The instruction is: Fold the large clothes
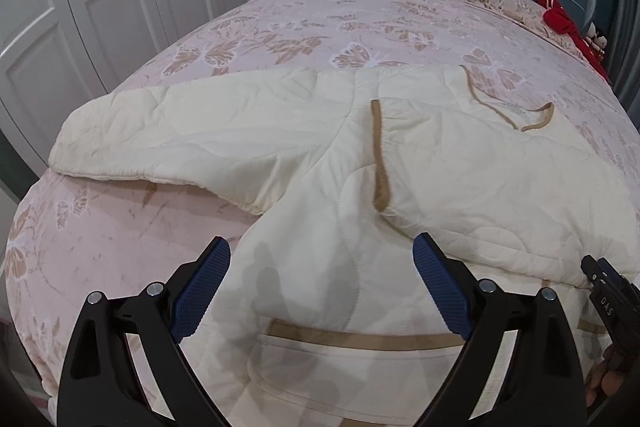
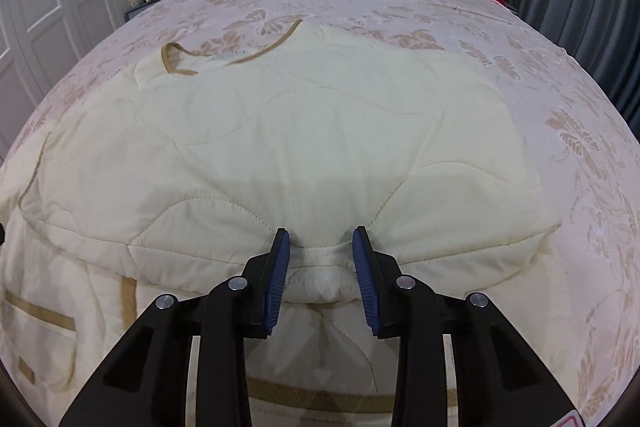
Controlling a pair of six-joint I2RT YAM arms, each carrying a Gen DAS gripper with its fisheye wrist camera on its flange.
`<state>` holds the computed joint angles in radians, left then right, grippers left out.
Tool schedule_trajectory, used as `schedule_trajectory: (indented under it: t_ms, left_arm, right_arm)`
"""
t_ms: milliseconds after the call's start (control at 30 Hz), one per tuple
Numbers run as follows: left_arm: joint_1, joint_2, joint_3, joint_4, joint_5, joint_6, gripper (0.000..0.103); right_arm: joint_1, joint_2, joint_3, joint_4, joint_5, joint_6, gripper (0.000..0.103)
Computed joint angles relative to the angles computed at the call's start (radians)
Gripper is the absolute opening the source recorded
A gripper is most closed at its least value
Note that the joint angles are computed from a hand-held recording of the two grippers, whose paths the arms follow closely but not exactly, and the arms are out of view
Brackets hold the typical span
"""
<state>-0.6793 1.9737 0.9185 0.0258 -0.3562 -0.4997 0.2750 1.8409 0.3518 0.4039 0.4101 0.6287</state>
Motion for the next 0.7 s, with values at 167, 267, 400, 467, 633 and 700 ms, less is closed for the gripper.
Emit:
schedule_trajectory:
  t_ms: [167,267,400,467,633,700]
  left_arm:
    - [0.107,-0.05,-0.073,0.059,0.092,0.004,0.09]
    - [0.279,-0.106,-0.128,0.094,0.222,0.005,0.093]
    - [0.599,-0.089,-0.105,0.098,0.397,0.054,0.093]
    - [0.729,-0.051,-0.062,0.092,0.429,0.081,0.093]
    - [1.008,0.103,0.108,0.047,0.556,0.057,0.092]
    - [1.07,0.174,0.183,0.021,0.604,0.021,0.089]
  right_arm:
    - [0.021,-0.025,0.001,-0.034,0.022,0.017,0.031]
    - [0.065,-0.133,-0.013,-0.134,0.044,0.06,0.031]
    - [0.217,-0.296,-0.025,-0.315,0.095,0.184,0.033]
    - [0.294,-0.329,-0.016,-0.377,0.114,0.239,0.033]
    - [0.471,-0.32,0.034,-0.479,0.116,0.38,0.039]
    - [0.534,-0.296,0.063,-0.508,0.123,0.428,0.04]
